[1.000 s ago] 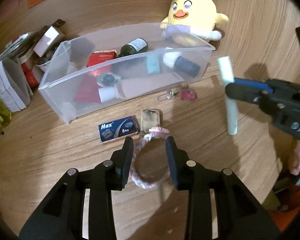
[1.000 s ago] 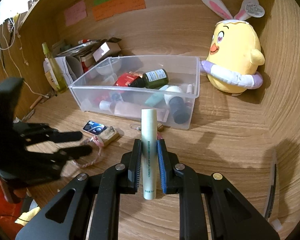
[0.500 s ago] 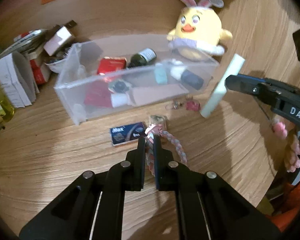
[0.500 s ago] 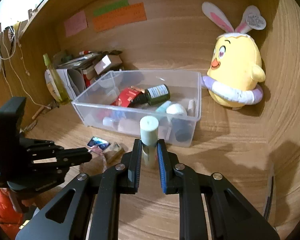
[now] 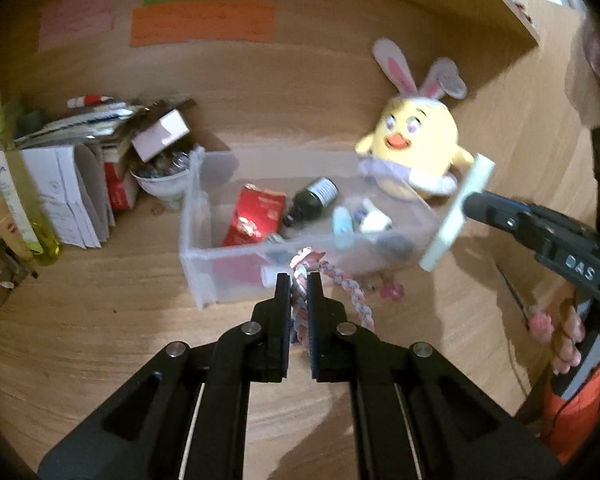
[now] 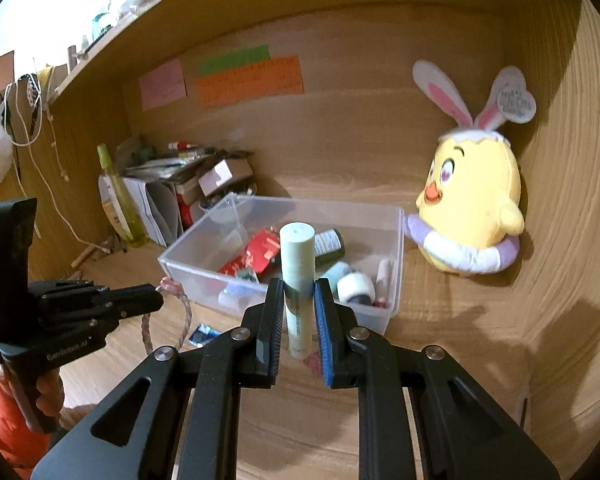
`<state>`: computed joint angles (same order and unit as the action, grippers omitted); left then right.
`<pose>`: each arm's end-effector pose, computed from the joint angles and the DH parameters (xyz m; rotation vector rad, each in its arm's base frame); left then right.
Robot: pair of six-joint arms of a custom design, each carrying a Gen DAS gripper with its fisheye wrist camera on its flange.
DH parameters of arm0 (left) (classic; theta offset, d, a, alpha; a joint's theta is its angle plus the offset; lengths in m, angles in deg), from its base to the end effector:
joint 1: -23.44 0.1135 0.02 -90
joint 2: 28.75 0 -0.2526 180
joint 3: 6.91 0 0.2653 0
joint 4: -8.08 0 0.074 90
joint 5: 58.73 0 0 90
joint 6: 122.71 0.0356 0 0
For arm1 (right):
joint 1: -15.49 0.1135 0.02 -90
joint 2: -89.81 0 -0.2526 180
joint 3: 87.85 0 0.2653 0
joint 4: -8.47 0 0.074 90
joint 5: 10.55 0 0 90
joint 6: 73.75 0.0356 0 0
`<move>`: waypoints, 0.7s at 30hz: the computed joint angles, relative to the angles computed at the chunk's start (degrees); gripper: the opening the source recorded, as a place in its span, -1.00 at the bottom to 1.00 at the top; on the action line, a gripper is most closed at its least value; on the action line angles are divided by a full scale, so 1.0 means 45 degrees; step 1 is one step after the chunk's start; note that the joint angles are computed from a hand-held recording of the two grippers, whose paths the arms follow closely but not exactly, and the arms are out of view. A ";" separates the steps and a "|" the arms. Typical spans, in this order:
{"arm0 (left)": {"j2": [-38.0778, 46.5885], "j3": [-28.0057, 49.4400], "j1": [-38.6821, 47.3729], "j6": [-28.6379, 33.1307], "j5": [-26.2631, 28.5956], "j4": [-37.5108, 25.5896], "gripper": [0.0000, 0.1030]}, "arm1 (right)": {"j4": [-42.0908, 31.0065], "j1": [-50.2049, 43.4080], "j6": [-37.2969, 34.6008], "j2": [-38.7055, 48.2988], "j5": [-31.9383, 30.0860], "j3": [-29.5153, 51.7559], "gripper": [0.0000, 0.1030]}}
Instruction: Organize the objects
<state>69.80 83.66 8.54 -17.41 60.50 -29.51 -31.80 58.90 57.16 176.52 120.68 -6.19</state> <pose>0.3761 -0.1181 0.2514 0.8364 2.1587 -0.5970 0.2636 0.2170 0.2707 0.2801 2.1166 -0.0064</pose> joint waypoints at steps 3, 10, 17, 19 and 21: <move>0.0416 0.0623 0.0039 -0.0298 -0.0110 -0.0079 -0.88 | 0.0000 -0.0019 -0.0332 0.0018 0.0185 0.0284 -0.73; 0.0997 0.1692 0.0113 -0.0816 -0.0062 -0.0024 -0.88 | 0.0273 -0.0185 -0.1174 -0.0032 0.0703 0.0779 -0.73; 0.2401 0.3419 -0.0108 -0.1298 -0.0600 -0.0281 -0.88 | 0.0052 -0.0780 -0.0917 0.0832 -0.0807 0.0822 -0.72; 0.2967 0.4068 -0.0189 -0.1407 -0.0847 -0.0509 -0.88 | -0.0027 -0.0758 -0.0793 0.1085 -0.1426 0.0709 -0.72; 0.3328 0.4440 -0.0235 -0.1478 -0.1082 -0.0567 -0.88 | 0.0120 -0.0655 -0.0490 0.1274 -0.2102 0.0374 -0.68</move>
